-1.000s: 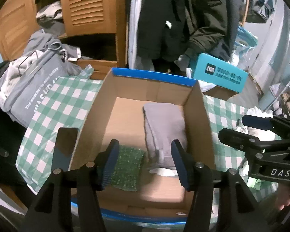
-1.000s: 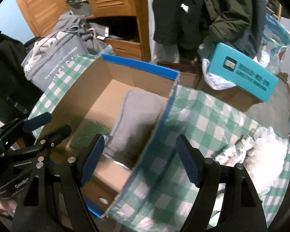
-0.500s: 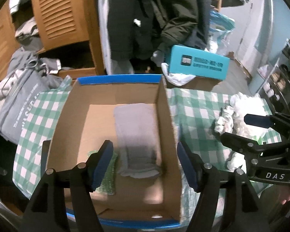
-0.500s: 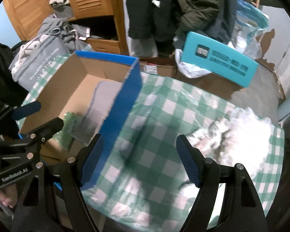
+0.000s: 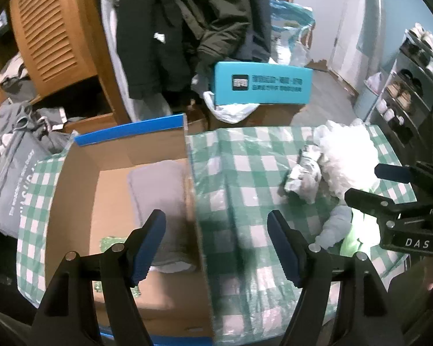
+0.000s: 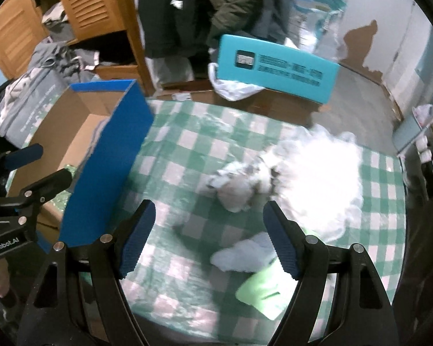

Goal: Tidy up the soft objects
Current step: 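Move both tools back over the table toward the green cloth and white bundle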

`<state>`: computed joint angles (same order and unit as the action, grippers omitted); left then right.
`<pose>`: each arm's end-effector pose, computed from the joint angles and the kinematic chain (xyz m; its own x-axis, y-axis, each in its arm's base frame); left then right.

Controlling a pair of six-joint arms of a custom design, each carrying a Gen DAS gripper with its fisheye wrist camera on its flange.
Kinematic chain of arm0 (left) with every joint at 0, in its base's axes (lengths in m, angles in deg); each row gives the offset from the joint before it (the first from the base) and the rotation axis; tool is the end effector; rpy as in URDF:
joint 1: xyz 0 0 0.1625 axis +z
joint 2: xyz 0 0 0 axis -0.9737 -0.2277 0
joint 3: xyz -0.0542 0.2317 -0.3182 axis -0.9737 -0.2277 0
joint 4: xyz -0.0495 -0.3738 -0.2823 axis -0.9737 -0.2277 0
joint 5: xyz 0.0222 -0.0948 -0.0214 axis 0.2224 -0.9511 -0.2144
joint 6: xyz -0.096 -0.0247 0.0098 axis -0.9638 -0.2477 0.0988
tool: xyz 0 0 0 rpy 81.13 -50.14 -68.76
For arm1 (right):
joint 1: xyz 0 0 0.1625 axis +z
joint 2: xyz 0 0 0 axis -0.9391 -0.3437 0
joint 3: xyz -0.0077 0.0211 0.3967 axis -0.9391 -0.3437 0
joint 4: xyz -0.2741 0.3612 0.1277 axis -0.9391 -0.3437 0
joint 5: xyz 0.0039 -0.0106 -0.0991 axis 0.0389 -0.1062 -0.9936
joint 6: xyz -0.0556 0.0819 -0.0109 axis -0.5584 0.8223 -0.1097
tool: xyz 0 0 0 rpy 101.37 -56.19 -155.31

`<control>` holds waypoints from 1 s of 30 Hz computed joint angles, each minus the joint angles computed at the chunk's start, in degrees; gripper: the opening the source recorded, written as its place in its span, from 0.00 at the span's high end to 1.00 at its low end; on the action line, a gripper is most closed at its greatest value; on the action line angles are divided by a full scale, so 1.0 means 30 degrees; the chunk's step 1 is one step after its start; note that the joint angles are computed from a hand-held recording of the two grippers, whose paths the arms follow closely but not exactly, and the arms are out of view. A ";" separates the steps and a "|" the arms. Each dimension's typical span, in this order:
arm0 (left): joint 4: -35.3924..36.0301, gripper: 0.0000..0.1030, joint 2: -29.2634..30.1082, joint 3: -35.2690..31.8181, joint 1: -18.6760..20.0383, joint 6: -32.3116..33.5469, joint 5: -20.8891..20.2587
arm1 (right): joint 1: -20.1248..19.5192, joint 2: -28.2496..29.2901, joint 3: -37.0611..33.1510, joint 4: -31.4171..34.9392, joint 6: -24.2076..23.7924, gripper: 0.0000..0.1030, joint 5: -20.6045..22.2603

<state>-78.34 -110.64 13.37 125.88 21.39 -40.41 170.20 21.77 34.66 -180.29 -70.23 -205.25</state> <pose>-0.2716 -0.6214 0.1259 -0.6696 0.3245 -0.6681 0.5856 0.7839 -0.2062 0.1832 -0.6152 0.2094 -0.7446 -0.0850 0.6620 -0.3652 0.8821 -0.2975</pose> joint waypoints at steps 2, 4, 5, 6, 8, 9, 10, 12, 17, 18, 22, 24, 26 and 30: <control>0.0257 0.28 0.0220 -0.0172 -0.0110 -0.0033 -0.0055 | -0.0180 -0.0356 0.0275 -0.0154 0.0045 0.25 -0.0093; 0.0411 0.26 0.0512 -0.0363 -0.0215 0.0049 -0.0107 | -0.0379 -0.0676 0.0513 -0.0240 0.0082 0.25 -0.0126; 0.0449 0.26 0.0613 -0.0422 -0.0236 0.0062 -0.0130 | -0.0501 -0.0854 0.0645 -0.0301 0.0089 0.25 -0.0169; 0.0519 0.25 0.0772 -0.0535 -0.0262 0.0083 -0.0211 | -0.0591 -0.0969 0.0727 -0.0352 0.0100 0.25 -0.0238; 0.0660 0.25 0.1047 -0.0731 -0.0311 0.0071 -0.0340 | -0.0788 -0.1227 0.0927 -0.0515 0.0161 0.25 -0.0399; 0.0714 0.25 0.1207 -0.0836 -0.0332 0.0106 -0.0395 | -0.0911 -0.1391 0.1053 -0.0576 0.0211 0.25 -0.0437; 0.0736 0.25 0.1349 -0.0916 -0.0355 0.0141 -0.0433 | -0.1032 -0.1548 0.1149 -0.0604 0.0263 0.25 -0.0450; 0.0722 0.25 0.1667 -0.1104 -0.0373 0.0297 -0.0577 | -0.1224 -0.1820 0.1367 -0.0715 0.0370 0.25 -0.0420; 0.0777 0.24 0.2519 -0.1616 -0.0380 0.0432 -0.0964 | -0.1748 -0.2356 0.1828 -0.0797 0.0650 0.25 -0.0610; 0.0825 0.24 0.2625 -0.1696 -0.0372 0.0446 -0.1075 | -0.1855 -0.2451 0.1895 -0.0814 0.0691 0.25 -0.0592; 0.1076 0.24 0.3077 -0.2028 -0.0432 0.0462 -0.1337 | -0.2248 -0.2865 0.2204 -0.1080 0.0731 0.25 -0.0662; 0.1232 0.24 0.3319 -0.2224 -0.0455 0.0480 -0.1546 | -0.2436 -0.3079 0.2338 -0.1151 0.0801 0.25 -0.0708; 0.1442 0.22 0.3570 -0.2418 -0.0482 0.0499 -0.1823 | -0.2675 -0.3338 0.2506 -0.1205 0.0900 0.25 -0.0684; 0.1828 0.22 0.4129 -0.2721 -0.0618 0.0615 -0.2114 | -0.3298 -0.3904 0.2989 -0.1008 0.1287 0.25 -0.0359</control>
